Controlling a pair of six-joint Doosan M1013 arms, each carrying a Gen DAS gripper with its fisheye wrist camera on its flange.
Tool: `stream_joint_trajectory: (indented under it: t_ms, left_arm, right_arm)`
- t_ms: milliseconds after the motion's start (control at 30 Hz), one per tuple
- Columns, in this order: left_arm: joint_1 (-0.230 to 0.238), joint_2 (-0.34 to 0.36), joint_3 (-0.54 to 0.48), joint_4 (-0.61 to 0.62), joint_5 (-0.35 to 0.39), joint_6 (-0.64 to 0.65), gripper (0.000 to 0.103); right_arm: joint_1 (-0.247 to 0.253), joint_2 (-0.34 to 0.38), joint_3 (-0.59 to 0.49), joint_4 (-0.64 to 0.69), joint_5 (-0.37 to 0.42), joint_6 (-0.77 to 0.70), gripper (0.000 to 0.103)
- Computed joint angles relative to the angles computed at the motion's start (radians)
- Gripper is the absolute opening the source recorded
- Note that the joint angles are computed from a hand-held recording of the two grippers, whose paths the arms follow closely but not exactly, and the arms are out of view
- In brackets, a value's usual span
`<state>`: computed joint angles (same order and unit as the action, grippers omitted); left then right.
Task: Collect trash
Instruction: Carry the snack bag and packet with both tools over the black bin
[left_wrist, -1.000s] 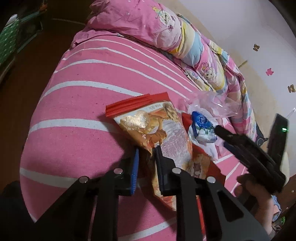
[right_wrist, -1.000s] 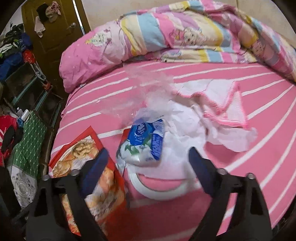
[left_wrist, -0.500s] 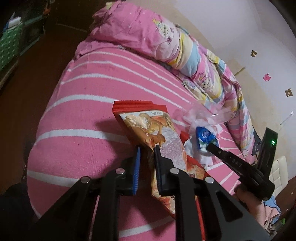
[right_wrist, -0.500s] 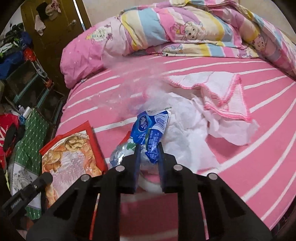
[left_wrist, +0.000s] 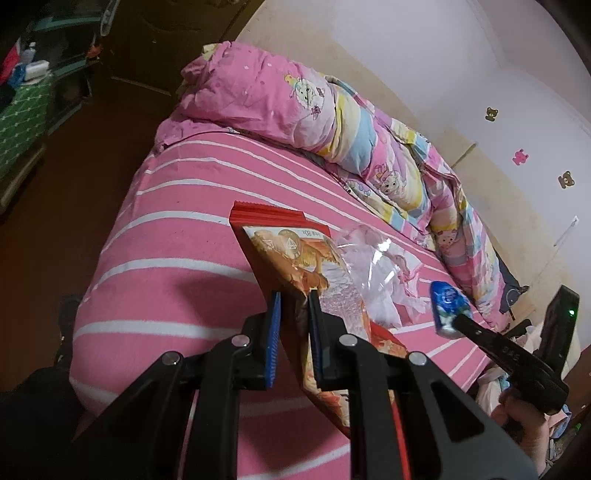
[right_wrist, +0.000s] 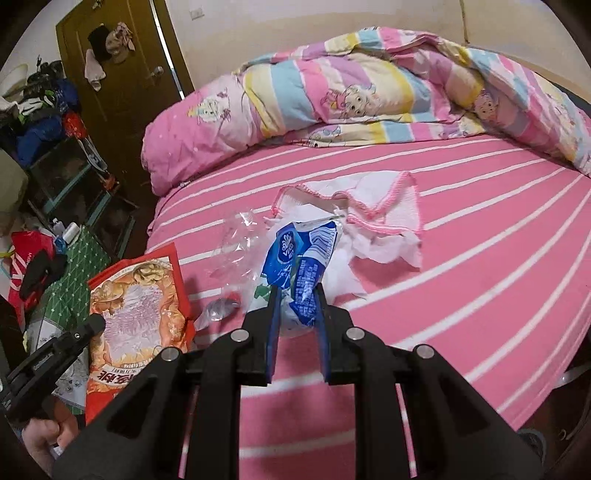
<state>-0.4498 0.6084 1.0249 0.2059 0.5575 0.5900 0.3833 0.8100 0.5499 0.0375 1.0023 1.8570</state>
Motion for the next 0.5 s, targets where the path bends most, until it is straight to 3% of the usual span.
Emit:
stream_joint_trajectory:
  t_ms: [267, 500]
  left_arm:
    - [-0.031, -0.068, 0.088, 0.109, -0.016, -0.138, 0.014]
    - [-0.072, -0.114, 0.125, 0.206, -0.020, -0.252, 0.014]
  right_arm:
    - [-0.011, -0.149, 0.237, 0.054, -0.139, -0.022, 0.018]
    - [-0.019, -0.251, 0.379, 0.154, -0.221, -0.075, 0.018]
